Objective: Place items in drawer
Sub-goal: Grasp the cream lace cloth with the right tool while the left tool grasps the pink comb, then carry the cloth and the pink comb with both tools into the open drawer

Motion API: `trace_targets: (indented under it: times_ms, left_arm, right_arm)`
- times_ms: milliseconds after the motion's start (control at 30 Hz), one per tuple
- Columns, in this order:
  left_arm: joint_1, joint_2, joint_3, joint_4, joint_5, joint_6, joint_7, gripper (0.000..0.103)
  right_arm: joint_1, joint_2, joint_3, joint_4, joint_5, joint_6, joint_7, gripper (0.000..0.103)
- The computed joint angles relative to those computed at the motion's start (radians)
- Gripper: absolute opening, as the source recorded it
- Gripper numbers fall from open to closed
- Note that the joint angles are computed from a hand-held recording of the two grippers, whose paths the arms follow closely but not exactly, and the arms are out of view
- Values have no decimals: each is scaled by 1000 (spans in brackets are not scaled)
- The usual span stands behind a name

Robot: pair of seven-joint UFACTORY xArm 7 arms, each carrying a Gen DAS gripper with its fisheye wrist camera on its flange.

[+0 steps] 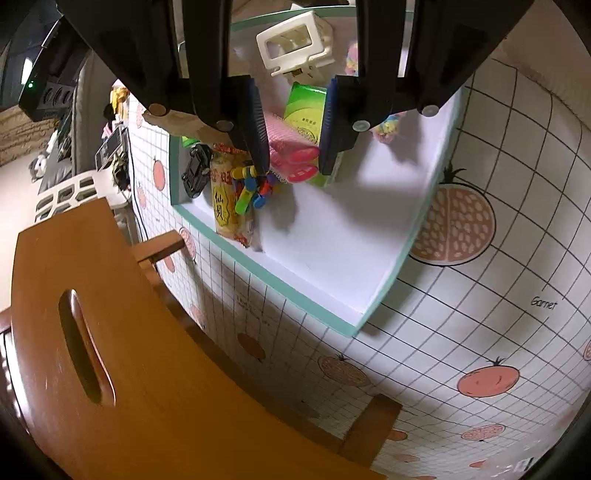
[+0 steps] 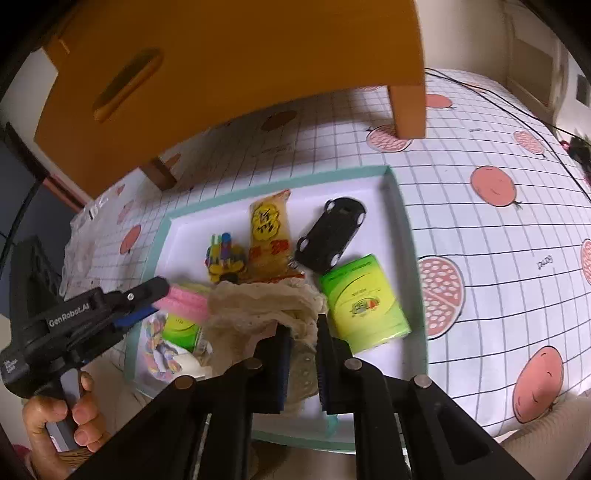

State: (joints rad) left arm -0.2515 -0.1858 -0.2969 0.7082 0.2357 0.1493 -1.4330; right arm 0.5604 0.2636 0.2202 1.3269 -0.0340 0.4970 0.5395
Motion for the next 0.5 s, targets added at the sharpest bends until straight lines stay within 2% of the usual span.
trace_targets:
  times_ms: [200,500]
  left_arm:
    - [40,-40,-24,-31,15,-50,-41,26]
    - [95,-98,-71,-62,7,-70,-67,26]
  right_arm:
    - [-8,-29,-5,-25,-4,-26,13,11]
    - [-20,-66,-9,-46,-19,-46,33,10]
